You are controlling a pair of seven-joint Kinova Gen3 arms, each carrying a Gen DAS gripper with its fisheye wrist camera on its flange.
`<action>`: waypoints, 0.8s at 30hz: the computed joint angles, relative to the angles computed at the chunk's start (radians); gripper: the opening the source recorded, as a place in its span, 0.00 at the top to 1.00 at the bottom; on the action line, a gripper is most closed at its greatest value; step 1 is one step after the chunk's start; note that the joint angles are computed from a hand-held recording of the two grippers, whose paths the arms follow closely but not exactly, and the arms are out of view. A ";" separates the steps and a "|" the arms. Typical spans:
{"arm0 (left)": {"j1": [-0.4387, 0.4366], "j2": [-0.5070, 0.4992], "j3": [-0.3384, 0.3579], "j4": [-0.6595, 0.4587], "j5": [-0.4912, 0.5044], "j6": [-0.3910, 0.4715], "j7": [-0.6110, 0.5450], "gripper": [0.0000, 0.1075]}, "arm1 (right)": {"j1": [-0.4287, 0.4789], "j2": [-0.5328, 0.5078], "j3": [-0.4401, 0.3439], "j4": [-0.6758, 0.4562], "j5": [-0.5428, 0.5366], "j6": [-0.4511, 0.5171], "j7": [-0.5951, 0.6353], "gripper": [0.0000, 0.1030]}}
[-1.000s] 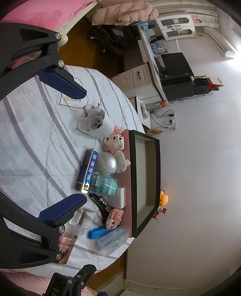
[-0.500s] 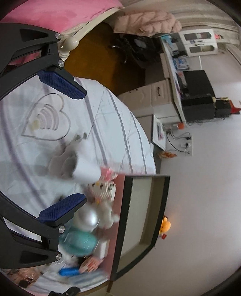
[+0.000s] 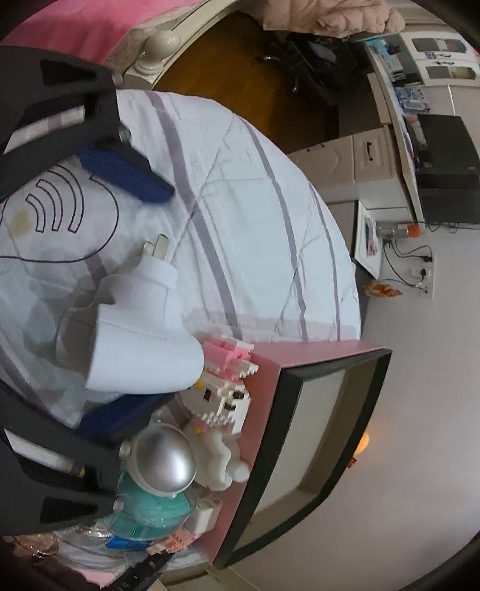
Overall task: Organize rigid objects
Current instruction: 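Grasp the white plug adapter with left tool while right tool grasps the clear pill box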
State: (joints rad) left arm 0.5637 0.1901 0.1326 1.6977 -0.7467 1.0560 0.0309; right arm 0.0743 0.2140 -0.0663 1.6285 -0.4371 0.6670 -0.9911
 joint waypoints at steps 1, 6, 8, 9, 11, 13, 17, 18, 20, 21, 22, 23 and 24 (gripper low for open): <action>0.008 0.003 0.001 -0.004 -0.014 0.015 0.007 0.31 | 0.012 0.005 -0.001 -0.008 -0.024 0.022 0.023 0.37; 0.011 0.004 0.004 -0.017 -0.018 0.032 -0.028 0.31 | -0.057 -0.024 0.046 0.015 0.035 -0.007 -0.023 0.37; 0.024 0.013 0.006 -0.030 -0.029 0.065 -0.013 0.31 | -0.019 -0.036 0.005 0.023 0.031 -0.006 -0.016 0.37; 0.044 0.027 -0.003 -0.049 -0.032 0.102 -0.014 0.31 | -0.022 -0.049 0.008 0.035 0.033 -0.019 -0.025 0.37; 0.046 0.032 0.010 -0.059 -0.043 0.126 -0.014 0.31 | -0.024 -0.064 0.012 0.041 0.029 -0.027 -0.024 0.37; 0.054 0.020 0.008 -0.052 -0.045 0.118 -0.010 0.31 | -0.016 -0.089 0.015 0.053 0.005 -0.027 -0.009 0.37; 0.091 0.018 0.020 -0.078 -0.081 0.182 0.019 0.31 | -0.036 -0.153 0.028 0.103 0.002 -0.084 0.000 0.37; 0.106 0.017 0.024 -0.087 -0.097 0.205 0.036 0.31 | -0.038 -0.170 0.032 0.114 -0.012 -0.091 0.017 0.37; 0.136 0.016 0.036 -0.103 -0.135 0.245 0.058 0.31 | -0.035 -0.196 0.050 0.125 -0.072 -0.082 0.072 0.37; 0.154 0.019 0.043 -0.116 -0.159 0.269 0.059 0.31 | -0.036 -0.209 0.060 0.131 -0.098 -0.079 0.096 0.37; 0.173 0.024 0.051 -0.133 -0.182 0.295 0.059 0.31 | -0.035 -0.229 0.072 0.144 -0.133 -0.080 0.131 0.37; 0.188 0.028 0.055 -0.148 -0.200 0.315 0.057 0.31 | -0.040 -0.240 0.084 0.151 -0.152 -0.082 0.153 0.37; 0.207 0.031 0.061 -0.164 -0.221 0.335 0.056 0.31 | -0.043 -0.256 0.100 0.163 -0.188 -0.086 0.190 0.37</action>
